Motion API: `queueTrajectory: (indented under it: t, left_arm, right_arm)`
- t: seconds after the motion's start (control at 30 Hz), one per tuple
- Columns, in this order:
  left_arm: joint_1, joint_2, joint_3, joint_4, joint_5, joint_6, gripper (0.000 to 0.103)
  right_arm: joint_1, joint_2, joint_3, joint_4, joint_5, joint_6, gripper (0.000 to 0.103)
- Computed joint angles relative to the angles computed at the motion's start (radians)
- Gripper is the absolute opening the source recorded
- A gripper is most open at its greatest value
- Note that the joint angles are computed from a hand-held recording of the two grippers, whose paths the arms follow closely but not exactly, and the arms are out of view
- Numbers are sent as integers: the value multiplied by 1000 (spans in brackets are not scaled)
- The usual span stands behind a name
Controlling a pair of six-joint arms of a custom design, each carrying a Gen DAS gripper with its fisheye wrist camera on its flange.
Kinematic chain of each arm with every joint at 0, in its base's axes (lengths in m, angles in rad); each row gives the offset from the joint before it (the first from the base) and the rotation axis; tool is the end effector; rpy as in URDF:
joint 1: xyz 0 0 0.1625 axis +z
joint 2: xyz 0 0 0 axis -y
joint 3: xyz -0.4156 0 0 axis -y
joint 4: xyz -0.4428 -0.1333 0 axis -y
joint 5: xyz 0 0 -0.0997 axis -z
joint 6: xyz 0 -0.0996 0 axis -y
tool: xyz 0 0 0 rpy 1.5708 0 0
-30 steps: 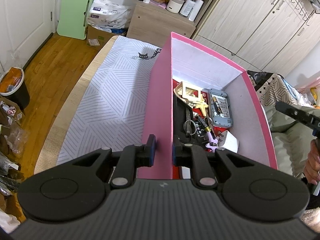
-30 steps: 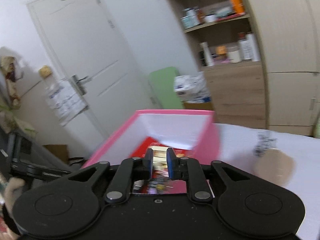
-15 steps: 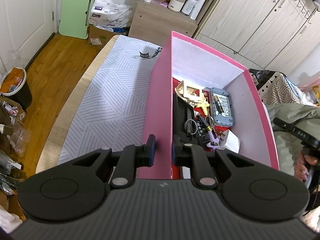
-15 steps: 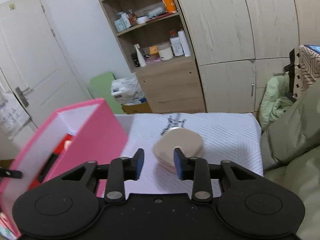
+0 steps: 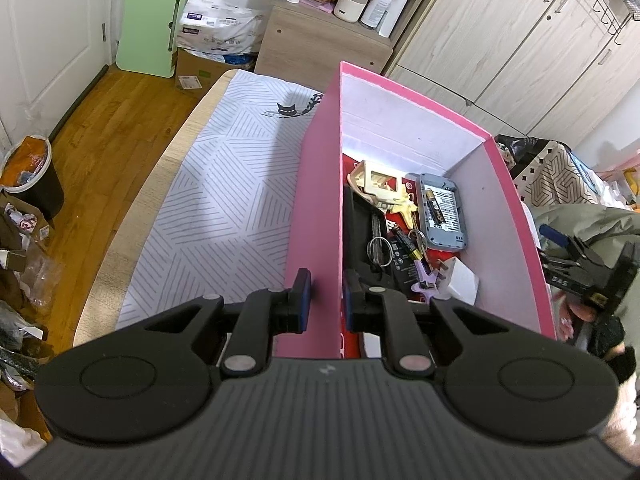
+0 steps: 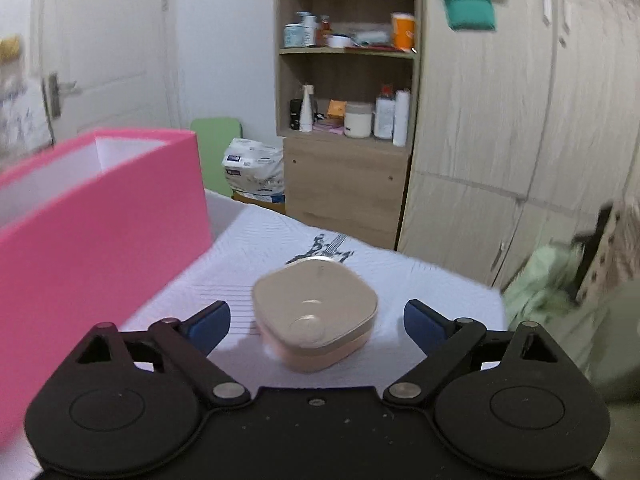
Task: Organize rigid objects
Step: 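Move the right tool to the beige round container and grasp it, then carry the beige container into the pink box and release it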
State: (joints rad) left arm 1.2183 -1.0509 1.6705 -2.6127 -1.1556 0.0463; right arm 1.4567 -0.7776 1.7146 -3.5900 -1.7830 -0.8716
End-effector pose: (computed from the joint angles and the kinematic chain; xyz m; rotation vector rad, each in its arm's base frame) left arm -0.0772 -0.7124 0.2238 0.4187 2.6921 -0.6640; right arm 0.0329 -0.6995 0.1396 0.6943 -2.1320 1.0719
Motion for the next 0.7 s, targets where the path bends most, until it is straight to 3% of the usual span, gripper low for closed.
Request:
queueTrajectory:
  t: [0.17, 0.33, 0.43, 0.53, 0.6, 0.7]
  left_arm:
    - [0, 0, -5, 11, 2, -6, 14]
    - [-4, 2, -8, 17, 11, -7, 14]
    - [-5, 3, -9, 21, 12, -10, 14]
    - [-9, 1, -6, 20, 21, -9, 14]
    - [-11, 0, -4, 21, 25, -7, 14]
    - [-13, 0, -2, 20, 34, 3, 14]
  right_arm:
    - [-13, 1, -30, 87, 43, -57, 96]
    - [-28, 16, -79, 155, 55, 17, 96]
    - [-32, 19, -103, 208, 36, 73, 97]
    - [-26, 24, -112, 224, 10, 66, 95]
    - [-15, 22, -101, 217, -11, 43, 86]
    - [11, 42, -96, 157, -86, 59, 85]
